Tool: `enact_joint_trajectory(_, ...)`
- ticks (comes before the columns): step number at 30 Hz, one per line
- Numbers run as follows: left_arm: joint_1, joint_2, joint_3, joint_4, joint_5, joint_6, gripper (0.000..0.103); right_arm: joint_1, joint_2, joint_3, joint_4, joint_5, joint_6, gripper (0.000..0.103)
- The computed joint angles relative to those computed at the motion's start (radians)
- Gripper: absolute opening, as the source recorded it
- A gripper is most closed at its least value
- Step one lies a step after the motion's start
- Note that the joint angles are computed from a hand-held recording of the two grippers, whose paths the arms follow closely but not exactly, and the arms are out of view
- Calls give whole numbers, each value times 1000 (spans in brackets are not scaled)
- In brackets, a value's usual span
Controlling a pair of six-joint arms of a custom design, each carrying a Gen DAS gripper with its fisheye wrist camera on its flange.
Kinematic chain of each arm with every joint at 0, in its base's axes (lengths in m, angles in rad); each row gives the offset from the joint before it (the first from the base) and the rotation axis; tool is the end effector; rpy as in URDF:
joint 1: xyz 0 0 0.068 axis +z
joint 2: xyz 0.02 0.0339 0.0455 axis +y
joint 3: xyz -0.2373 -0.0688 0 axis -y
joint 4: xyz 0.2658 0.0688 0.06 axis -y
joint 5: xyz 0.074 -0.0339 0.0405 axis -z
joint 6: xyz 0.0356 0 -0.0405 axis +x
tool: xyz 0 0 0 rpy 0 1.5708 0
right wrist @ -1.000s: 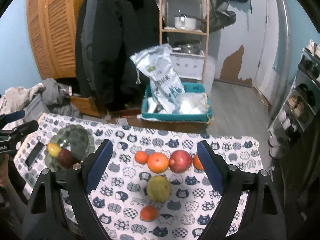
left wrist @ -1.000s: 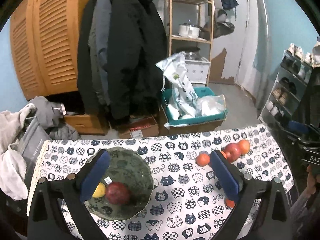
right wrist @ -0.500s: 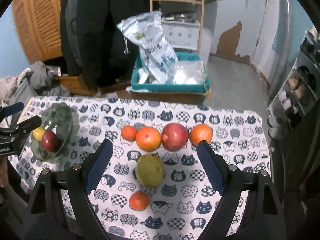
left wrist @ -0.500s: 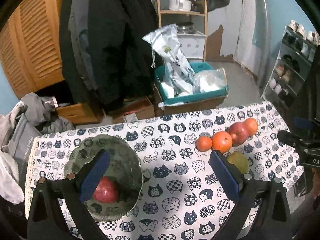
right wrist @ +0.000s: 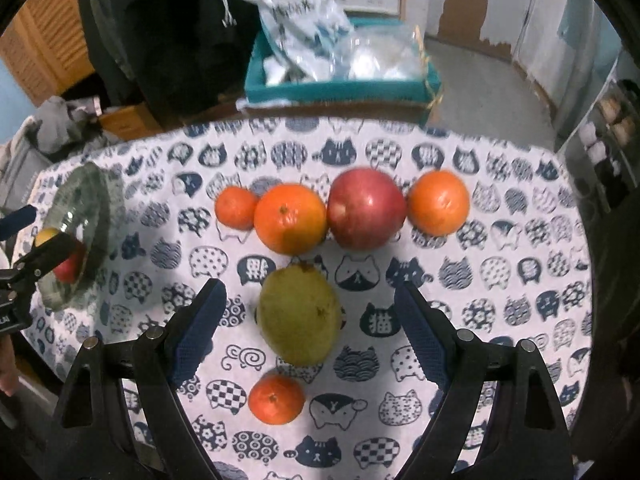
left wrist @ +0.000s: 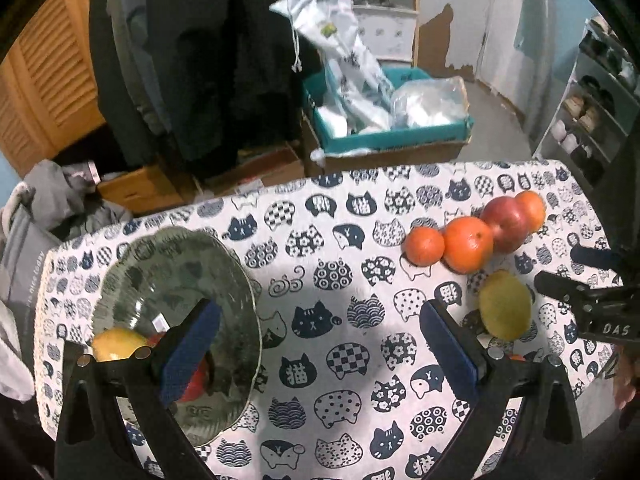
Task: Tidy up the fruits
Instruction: 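Move the right tool to the green pear while the left tool approaches the oranges, then close the right tool on the green pear and lift it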
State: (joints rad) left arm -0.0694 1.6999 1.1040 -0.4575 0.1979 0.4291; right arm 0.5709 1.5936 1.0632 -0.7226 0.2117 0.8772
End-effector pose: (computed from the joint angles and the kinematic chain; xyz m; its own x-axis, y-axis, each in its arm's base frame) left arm 0.3567 -0.0318 0.1547 -0.7198 0.4589 -0.5209 0.5108 0.8582 0.0504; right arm 0.2725 0.1661 0.1647 -0.8748 0.3317 -0.3532 0.3122 0.9433 0.1127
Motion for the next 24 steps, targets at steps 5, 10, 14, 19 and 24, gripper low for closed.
enact_joint_trajectory(5, -16, 61, 4, 26, -31, -3, 101, -20, 67, -21, 57, -62, 11, 86)
enact_joint_trajectory(10, -26, 122, 22, 24, -47, -14, 101, -24, 116, -22, 87, -89, 13, 86)
enact_joint_trajectory(14, -35, 161, 30, 32, -63, -16, 101, -25, 163, -10, 101, -104, 8, 86)
enact_joint_trajectory(19, -44, 190, 30, 44, -82, -11, 101, -34, 208, -1, 113, -117, 0, 86)
enact_joint_trajectory(24, -50, 214, 43, 42, -83, -16, 101, -51, 229, -4, 139, -138, -9, 84)
